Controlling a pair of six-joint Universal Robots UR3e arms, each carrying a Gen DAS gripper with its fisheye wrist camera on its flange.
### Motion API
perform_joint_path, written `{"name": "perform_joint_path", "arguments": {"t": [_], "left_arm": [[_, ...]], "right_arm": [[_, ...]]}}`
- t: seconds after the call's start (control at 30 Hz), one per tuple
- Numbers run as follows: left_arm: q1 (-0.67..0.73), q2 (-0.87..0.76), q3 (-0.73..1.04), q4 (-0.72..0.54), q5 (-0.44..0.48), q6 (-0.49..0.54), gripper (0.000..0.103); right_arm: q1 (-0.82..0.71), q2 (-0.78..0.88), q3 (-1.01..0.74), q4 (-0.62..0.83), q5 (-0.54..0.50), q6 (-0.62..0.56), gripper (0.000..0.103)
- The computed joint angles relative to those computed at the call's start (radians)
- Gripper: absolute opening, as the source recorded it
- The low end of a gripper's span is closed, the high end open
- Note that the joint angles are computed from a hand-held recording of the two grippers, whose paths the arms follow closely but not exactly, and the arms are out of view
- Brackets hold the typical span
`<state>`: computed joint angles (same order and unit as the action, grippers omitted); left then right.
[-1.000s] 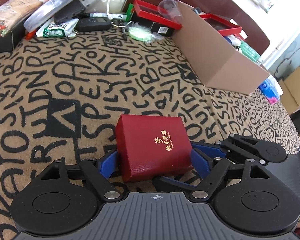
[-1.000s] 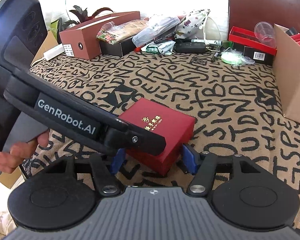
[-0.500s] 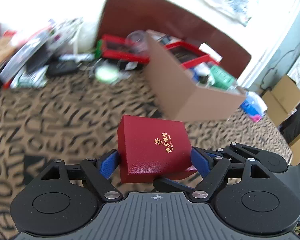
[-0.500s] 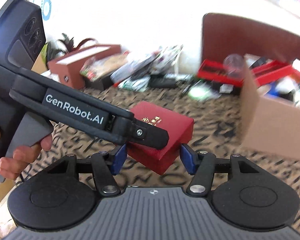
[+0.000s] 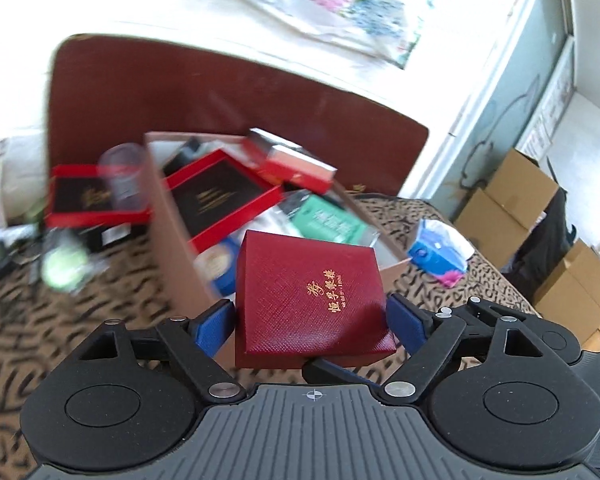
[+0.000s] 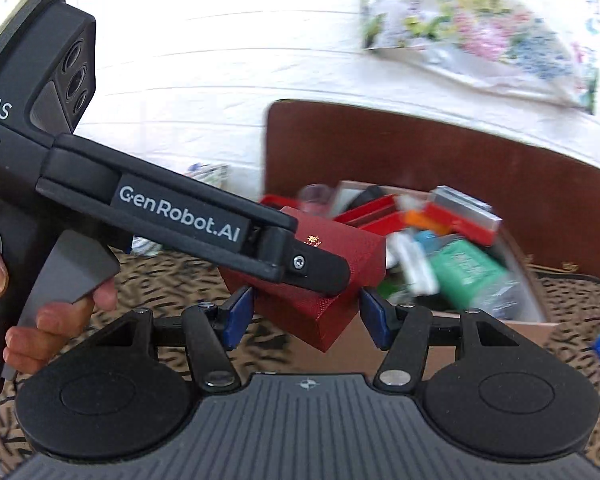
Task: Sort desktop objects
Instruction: 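Lift the dark-red gift box with the right tool and carry it over the cardboard box, then lower the gift box into the cardboard box and open the right tool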
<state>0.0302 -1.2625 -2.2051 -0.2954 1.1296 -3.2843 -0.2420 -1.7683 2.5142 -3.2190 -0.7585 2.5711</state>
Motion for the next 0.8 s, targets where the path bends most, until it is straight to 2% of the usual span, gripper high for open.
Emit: {"name": "perform_joint_path", "arguments": {"t": [0.1,0.3,0.4,0.53,0.6,0.73,0.8], "left_arm": [[-0.080,-0.156,0.110,0.059,0.051,-0.041,0.089],[-0.129,-0.376,0.270,0.110,0.075,-0.107,0.089],[-0.134,-0.449,0.333,0.113,0.089,-0.122,0.089],[-0.121,-0.525,0.403,0.089,0.079,-0.135,0.089],[-0.111,-0.556,0.427,0.081,0.065,-0.128,0.086],[-0.120,-0.608,0.482,0.058,0.086,-0.129,0.087],[-0.120,-0.626,0.498,0.033,0.073,-0.119,0.086]], "right_arm": [[-0.046,0.062,-0.049,0.002,0.010,-0.016,0.064],[-0.070,0.208,-0.166,0.011,0.008,-0.030,0.064],[-0.040,0.286,-0.253,0.028,-0.016,-0.031,0.064],[-0.016,0.385,-0.393,0.119,-0.026,-0.053,0.063],[-0.006,0.438,-0.452,0.122,-0.043,-0.040,0.062],[0.012,0.504,-0.531,0.150,-0.059,-0.029,0.061],[0.037,0.531,-0.552,0.152,-0.100,-0.033,0.058]]}}
